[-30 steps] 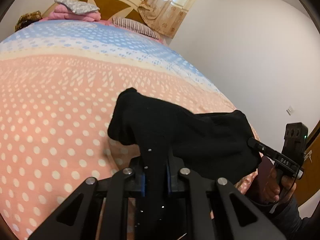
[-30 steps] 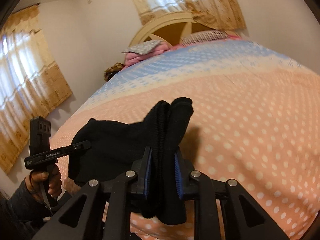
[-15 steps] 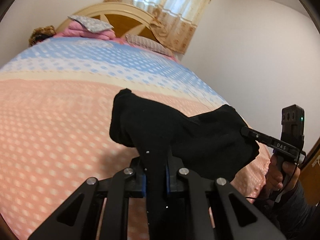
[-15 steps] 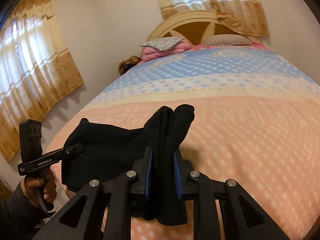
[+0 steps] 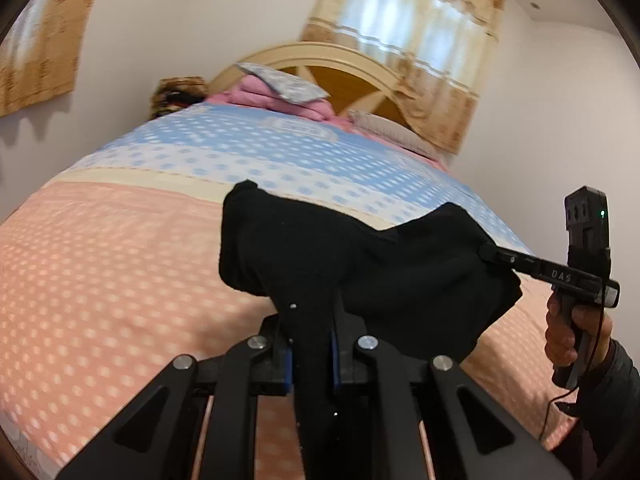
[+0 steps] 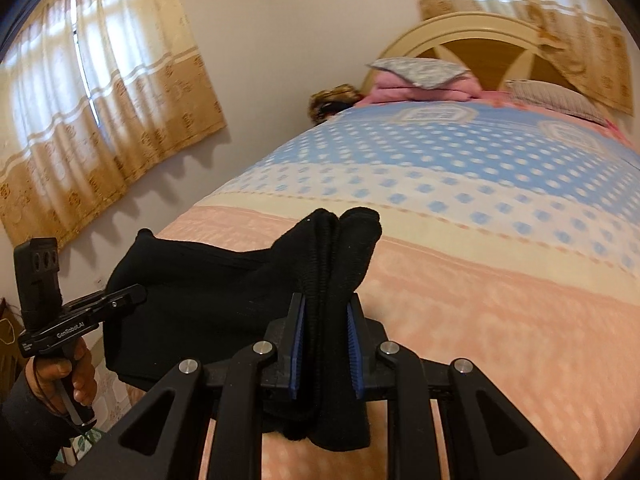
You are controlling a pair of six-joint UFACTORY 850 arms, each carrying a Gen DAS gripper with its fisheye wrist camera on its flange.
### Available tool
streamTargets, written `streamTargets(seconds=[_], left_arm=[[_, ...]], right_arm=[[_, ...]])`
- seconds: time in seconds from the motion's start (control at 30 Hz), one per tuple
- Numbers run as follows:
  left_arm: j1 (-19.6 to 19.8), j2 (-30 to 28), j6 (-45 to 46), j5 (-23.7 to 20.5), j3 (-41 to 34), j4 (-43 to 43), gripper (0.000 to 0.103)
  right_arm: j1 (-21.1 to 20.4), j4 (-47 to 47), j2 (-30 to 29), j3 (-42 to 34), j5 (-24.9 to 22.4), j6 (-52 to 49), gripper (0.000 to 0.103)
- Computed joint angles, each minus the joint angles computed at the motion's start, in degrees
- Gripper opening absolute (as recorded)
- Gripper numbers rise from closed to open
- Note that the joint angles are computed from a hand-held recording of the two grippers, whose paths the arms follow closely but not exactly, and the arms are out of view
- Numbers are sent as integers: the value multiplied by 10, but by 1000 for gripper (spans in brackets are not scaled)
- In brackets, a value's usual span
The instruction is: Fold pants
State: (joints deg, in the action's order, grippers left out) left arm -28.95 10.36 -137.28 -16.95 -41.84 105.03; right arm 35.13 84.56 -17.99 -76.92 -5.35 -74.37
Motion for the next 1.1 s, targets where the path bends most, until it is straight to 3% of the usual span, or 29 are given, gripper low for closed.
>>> streamTargets(seconds=[0.2, 0.4, 0.5, 0.6, 0.67, 0.77, 0.87, 1.1], left_arm=[[41, -8, 7, -12, 5, 6, 14], [73, -48, 45, 28, 7, -34, 15], [71, -71, 71, 17, 5, -77, 31], [59, -76, 71, -8, 10, -78, 42], [46, -83, 122, -46, 5, -130, 59], [57, -81, 94, -41, 11, -109, 68], [65, -76, 60, -32, 20, -86, 72], [45, -59, 120, -65, 29, -147, 72]], right_arm=[[8, -190, -104, -123, -22, 200, 19], [3, -431, -179, -206, -61, 461, 19], [-4, -510, -200, -222, -78, 552, 19], [-14, -512, -220, -238, -107, 578, 20], [-20, -486, -229, -243, -120, 561, 21], [-26, -456, -233, -246, -130, 544, 32], [-34, -433, -234, -241, -134, 536, 44], [-31, -453, -208, -209, -98, 561, 48]])
